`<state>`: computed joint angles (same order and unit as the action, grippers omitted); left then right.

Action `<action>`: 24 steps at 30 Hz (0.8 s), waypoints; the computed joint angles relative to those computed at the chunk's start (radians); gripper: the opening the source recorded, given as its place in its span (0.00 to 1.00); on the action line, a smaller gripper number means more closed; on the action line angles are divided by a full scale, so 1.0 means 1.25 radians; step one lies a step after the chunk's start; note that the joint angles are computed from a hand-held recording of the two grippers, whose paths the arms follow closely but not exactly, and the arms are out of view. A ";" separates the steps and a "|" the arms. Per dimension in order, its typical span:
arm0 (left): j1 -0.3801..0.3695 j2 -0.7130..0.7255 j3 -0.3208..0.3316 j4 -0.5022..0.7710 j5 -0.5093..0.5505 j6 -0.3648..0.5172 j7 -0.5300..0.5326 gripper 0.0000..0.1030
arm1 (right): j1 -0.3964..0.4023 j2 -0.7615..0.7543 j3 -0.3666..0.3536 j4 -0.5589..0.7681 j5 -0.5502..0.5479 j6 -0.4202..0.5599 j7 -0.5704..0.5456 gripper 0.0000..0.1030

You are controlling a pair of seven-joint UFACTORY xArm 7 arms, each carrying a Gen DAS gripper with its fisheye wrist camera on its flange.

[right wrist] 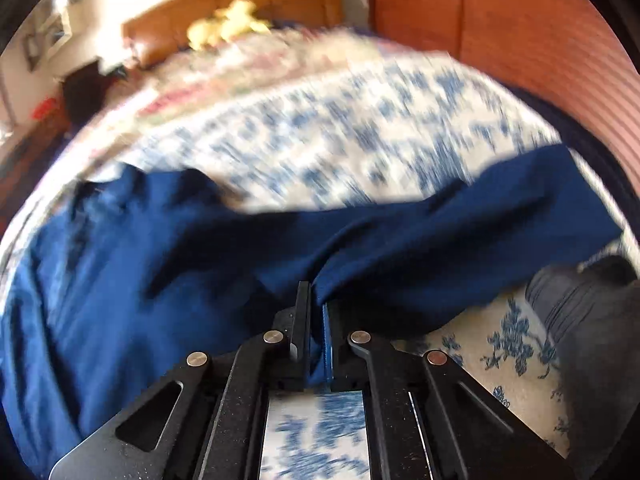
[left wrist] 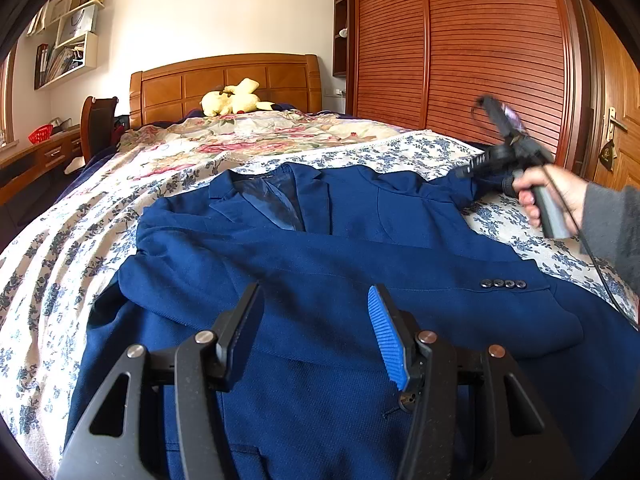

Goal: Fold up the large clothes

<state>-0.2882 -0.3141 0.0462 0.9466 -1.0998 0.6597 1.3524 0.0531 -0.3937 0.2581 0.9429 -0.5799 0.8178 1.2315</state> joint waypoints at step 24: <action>-0.004 0.001 -0.002 -0.001 0.012 -0.007 -0.003 0.52 | 0.210 0.127 0.044 0.191 -0.057 0.065 -0.036 0.21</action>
<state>-0.2934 -0.3132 0.0441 0.9455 -1.0845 0.6516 1.3489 0.3152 -0.2346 0.3132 1.1812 -0.6507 0.8995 1.1860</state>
